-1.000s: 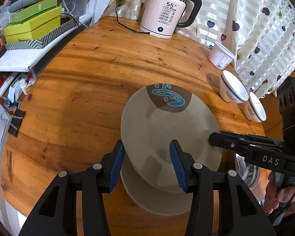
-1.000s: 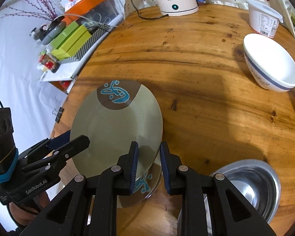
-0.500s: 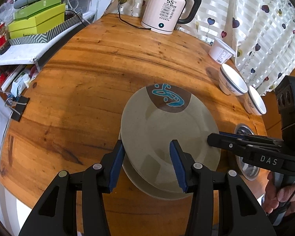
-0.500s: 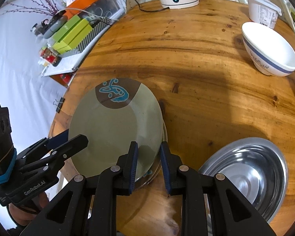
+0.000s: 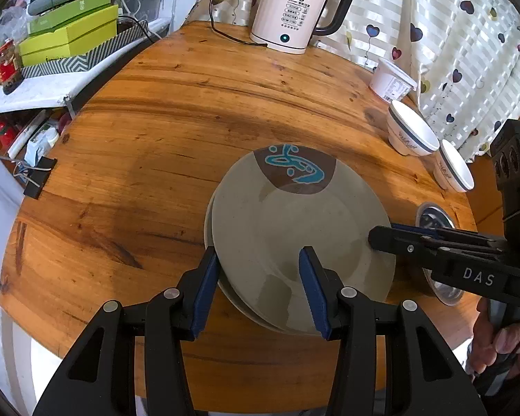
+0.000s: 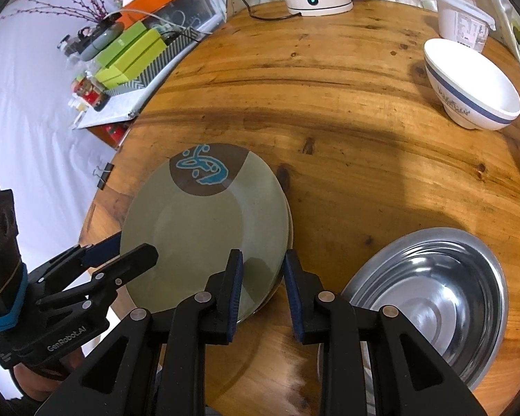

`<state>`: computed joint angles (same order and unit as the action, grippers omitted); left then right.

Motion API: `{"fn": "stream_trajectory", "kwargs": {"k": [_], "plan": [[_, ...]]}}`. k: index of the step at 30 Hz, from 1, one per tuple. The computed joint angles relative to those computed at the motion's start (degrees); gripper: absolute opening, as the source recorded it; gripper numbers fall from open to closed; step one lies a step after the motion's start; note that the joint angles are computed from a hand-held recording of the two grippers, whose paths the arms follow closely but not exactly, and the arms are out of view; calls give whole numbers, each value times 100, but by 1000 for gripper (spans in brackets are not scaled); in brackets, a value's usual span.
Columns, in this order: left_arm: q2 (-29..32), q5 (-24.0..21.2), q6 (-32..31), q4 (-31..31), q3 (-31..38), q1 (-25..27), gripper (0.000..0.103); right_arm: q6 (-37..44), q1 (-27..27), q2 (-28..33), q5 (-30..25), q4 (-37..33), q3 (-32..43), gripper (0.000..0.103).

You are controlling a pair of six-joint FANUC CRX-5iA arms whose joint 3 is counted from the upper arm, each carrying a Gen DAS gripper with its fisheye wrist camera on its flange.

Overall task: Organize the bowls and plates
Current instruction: 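Carry the third plate over the plate stack and lower it, then open the right gripper to release the plate onto the stack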

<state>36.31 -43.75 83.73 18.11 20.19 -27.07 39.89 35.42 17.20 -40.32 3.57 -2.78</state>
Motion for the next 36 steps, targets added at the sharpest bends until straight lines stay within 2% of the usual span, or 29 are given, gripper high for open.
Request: {"fn": "stream_trajectory", "kwargs": {"k": [8, 23, 29, 36], "plan": [[-56, 143, 27, -53, -106, -15, 47, -13, 54, 32, 66, 152, -58, 26], [-204, 564, -494, 612, -611, 82, 49, -213, 106, -36, 230, 374, -214, 29], [-351, 917, -764, 938, -912, 140, 49, -404, 109, -124, 351, 535, -355, 29], [-214, 882, -916, 1124, -805, 163, 49, -477, 121, -144, 452, 649, -431, 27]]}}
